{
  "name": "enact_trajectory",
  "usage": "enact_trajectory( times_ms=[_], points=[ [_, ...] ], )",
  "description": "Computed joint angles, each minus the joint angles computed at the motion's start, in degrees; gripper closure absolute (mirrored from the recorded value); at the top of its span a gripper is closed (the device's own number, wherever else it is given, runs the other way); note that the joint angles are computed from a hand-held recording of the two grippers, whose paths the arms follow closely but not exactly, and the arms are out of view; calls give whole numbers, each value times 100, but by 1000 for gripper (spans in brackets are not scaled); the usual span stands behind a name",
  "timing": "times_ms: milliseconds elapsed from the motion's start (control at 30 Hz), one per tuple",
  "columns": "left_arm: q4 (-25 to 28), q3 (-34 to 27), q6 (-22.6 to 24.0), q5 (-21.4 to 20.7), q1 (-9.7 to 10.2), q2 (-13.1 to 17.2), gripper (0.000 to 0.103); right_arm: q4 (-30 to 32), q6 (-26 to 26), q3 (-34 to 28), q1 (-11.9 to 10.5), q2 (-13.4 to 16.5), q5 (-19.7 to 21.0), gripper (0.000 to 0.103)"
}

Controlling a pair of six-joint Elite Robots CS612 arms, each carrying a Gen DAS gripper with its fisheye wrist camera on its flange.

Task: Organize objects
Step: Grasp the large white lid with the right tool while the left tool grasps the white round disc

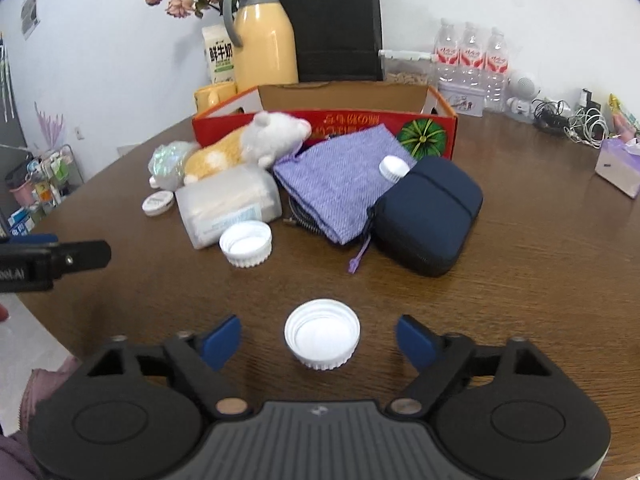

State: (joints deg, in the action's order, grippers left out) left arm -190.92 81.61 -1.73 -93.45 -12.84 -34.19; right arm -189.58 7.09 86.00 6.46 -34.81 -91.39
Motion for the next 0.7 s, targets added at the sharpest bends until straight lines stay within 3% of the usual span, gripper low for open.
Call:
enact_trajectory(
  times_ms=[200,233,267,700],
  points=[
    [91,-92,-64,13,23,51,0,-73,-93,23,-14,24,7,47],
    [114,-110,-71,22,24,61,0,-144,-106,39,-25,29,47,60],
    [134,-135,-77,33,27,74,0,-184,-133,44,-37,33,94,64],
    [250,-708,80,464,35,353,0,-524,-141,-81,-155,101,458,64]
  ],
)
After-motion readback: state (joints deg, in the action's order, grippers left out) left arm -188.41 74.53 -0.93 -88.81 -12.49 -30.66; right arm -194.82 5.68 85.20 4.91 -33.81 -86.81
